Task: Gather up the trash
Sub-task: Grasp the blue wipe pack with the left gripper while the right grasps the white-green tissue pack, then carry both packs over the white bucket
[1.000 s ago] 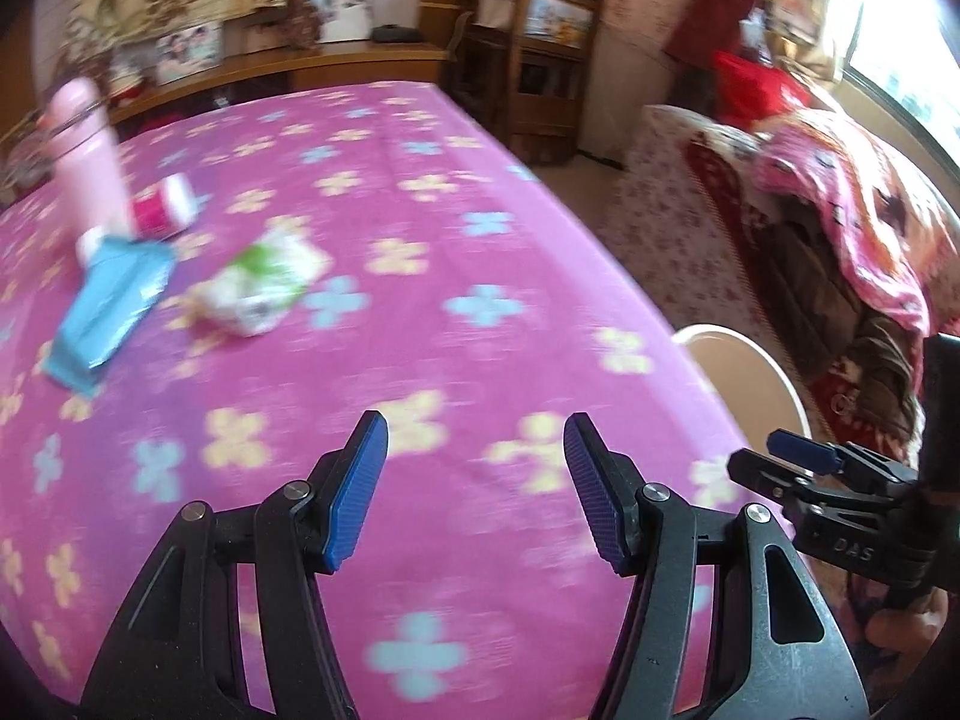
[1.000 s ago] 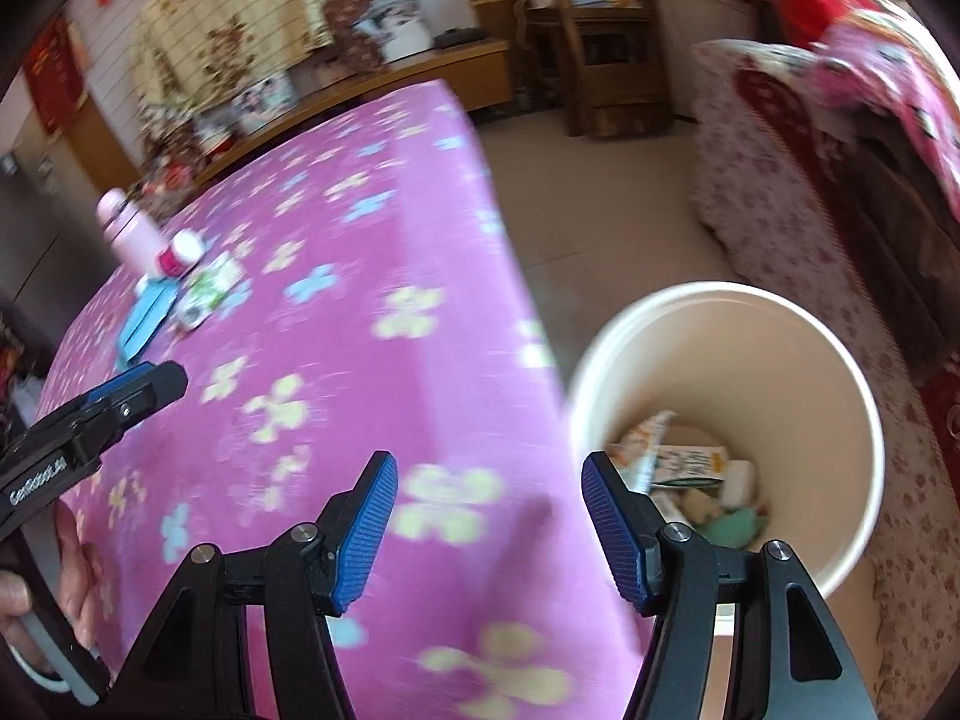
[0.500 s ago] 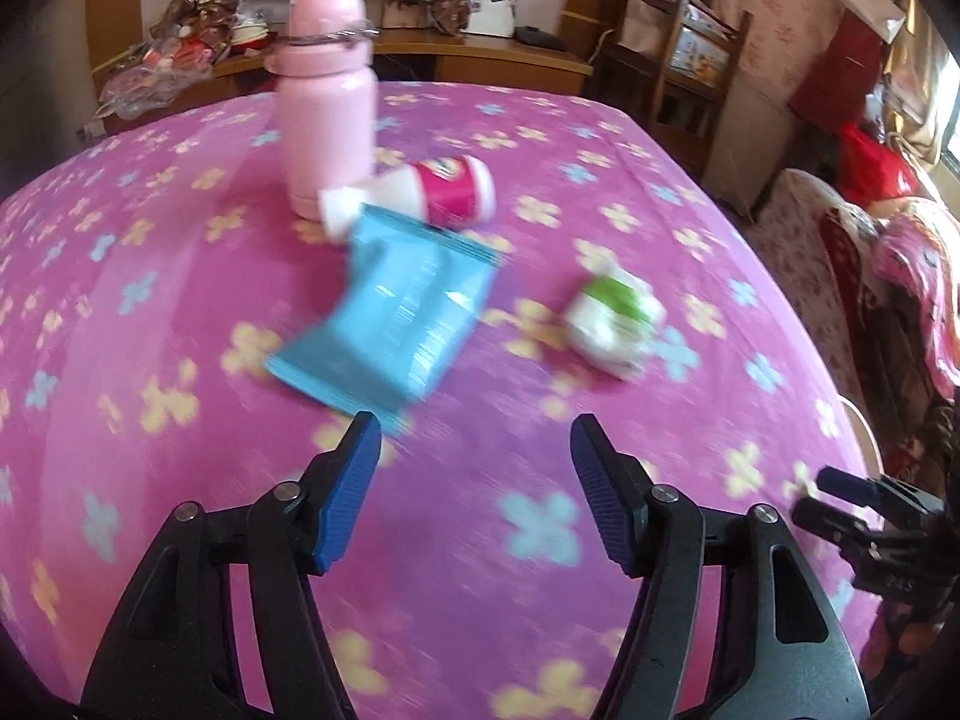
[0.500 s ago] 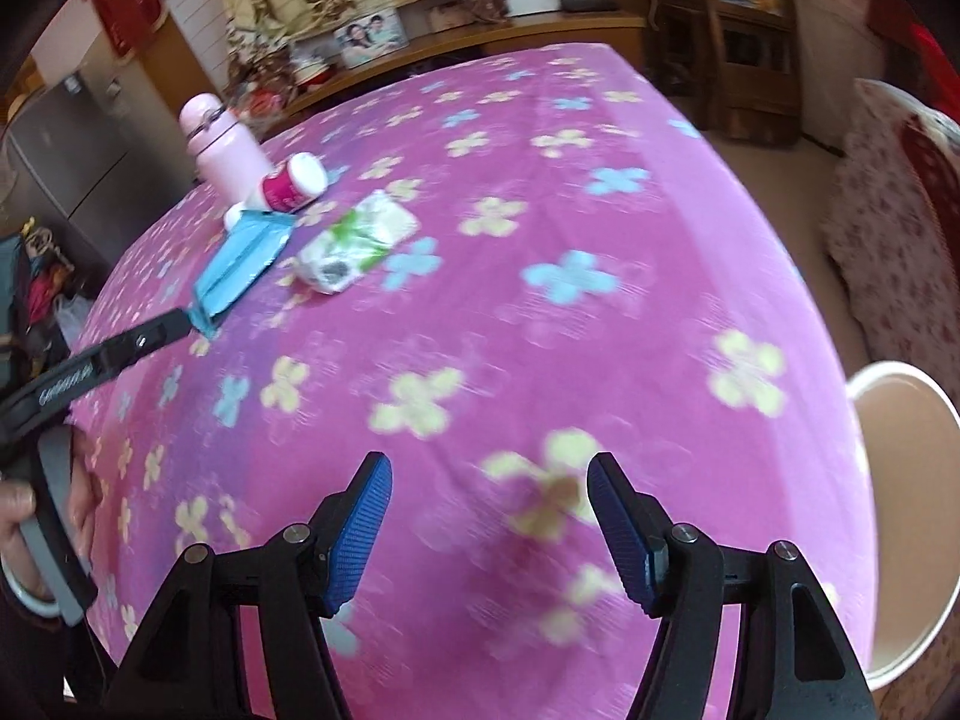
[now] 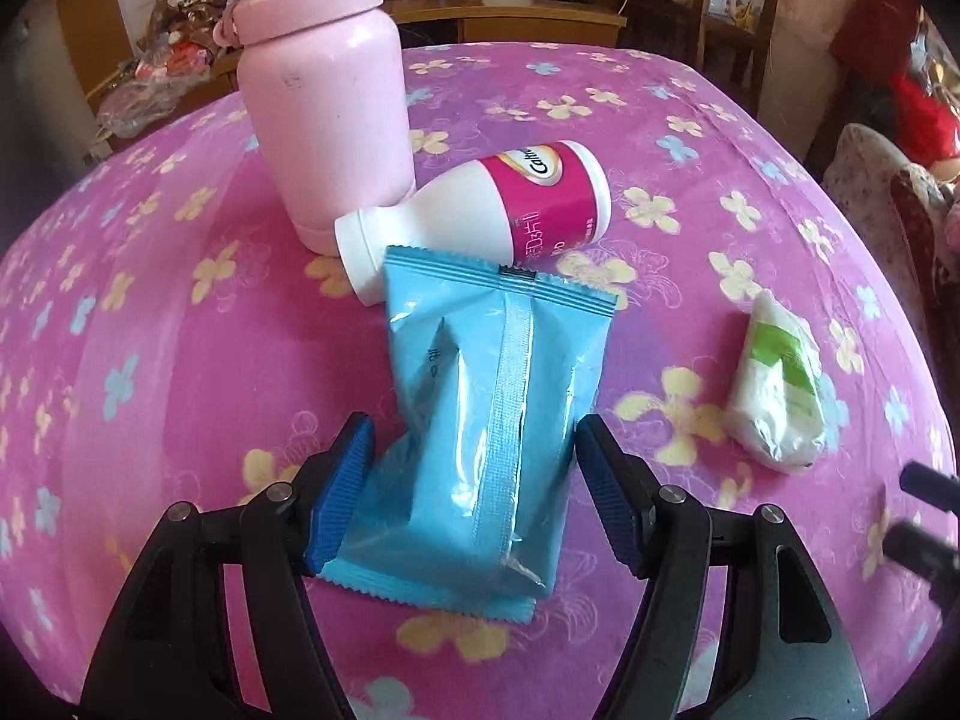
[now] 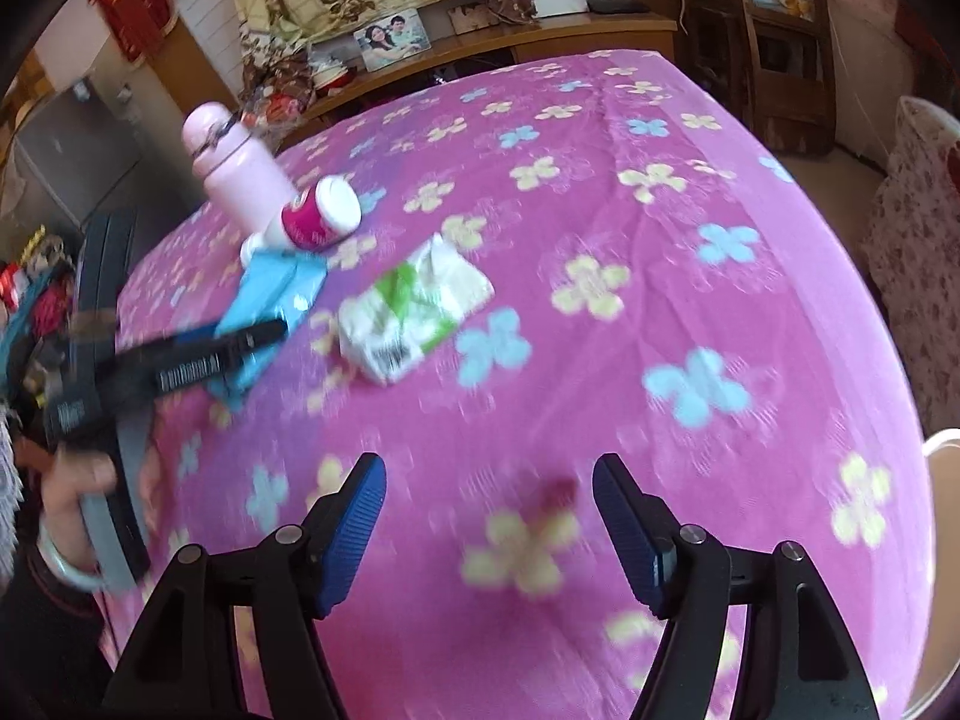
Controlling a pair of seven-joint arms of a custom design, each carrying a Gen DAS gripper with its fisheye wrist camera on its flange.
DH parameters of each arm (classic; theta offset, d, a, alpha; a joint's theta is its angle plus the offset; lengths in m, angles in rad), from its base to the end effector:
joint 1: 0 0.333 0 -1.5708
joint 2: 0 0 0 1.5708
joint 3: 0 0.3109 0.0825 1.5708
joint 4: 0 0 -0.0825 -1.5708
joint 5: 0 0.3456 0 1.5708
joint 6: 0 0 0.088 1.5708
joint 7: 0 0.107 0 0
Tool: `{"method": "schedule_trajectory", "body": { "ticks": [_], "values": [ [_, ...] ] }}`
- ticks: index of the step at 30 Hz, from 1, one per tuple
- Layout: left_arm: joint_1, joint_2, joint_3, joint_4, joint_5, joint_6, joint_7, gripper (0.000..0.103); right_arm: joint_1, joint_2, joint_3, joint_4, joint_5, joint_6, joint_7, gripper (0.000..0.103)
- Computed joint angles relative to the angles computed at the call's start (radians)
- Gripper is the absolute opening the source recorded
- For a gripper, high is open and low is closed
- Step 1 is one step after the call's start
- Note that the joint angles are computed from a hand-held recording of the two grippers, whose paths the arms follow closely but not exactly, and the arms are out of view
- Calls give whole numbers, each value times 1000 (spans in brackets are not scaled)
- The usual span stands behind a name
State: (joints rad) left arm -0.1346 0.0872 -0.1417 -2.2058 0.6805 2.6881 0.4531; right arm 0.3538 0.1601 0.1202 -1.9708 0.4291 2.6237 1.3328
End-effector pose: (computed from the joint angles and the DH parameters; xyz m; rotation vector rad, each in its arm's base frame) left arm 0.5150 -0.1660 0.3994 -2.1396 1.6015 -0.4690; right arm 0.5349 0.2597 0.4591 -2.1275 1.4352 -0.0649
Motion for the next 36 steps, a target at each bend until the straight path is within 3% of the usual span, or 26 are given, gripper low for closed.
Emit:
{"method": "schedule_trajectory", "body": {
  "ticks": [3, 8, 10, 12, 14, 15, 16, 18, 20, 22, 27, 36],
  "values": [
    [17, -34, -1, -54, -76, 66, 19, 58, 5, 76, 6, 100, 19, -26, 39, 69],
    [24, -160, -21, -180, -111, 63, -28, 42, 53, 202, -5, 261, -53, -29, 156, 74],
    [25, -217, -43, -224, -93, 19, -69, 42, 106, 256, -39, 329, -157, -27, 243, 78],
    [23, -257, -49, -268, -110, 23, -75, 42, 161, 310, -74, 395, -270, -16, 315, 80],
    [26, -298, -59, -316, -120, 36, -93, 42, 215, 332, -113, 412, -388, 4, 357, 73],
    [29, -316, -65, -334, -121, 37, -108, 42, 235, 330, -129, 401, -440, 20, 374, 62],
    [31, -325, -69, -346, -124, 46, -119, 41, 238, 316, -126, 371, -469, 49, 366, 58],
    [27, -347, -71, -376, -146, 71, -124, 41, 188, 286, -69, 323, -426, 65, 301, 48],
    [27, -362, -79, -391, -160, 84, -133, 41, 99, 230, 24, 260, -298, 36, 161, 46],
    [26, -379, -98, -402, -160, 95, -152, 41, 57, 164, 61, 180, -204, 32, 57, 46],
    [0, -407, -138, -411, -163, 88, -198, 41, 31, -46, 70, -73, -32, 55, -142, 45],
    [-57, -397, -224, -348, -103, 9, -305, 41, 48, -298, 0, -353, 102, 70, -267, 46]
  ]
}}
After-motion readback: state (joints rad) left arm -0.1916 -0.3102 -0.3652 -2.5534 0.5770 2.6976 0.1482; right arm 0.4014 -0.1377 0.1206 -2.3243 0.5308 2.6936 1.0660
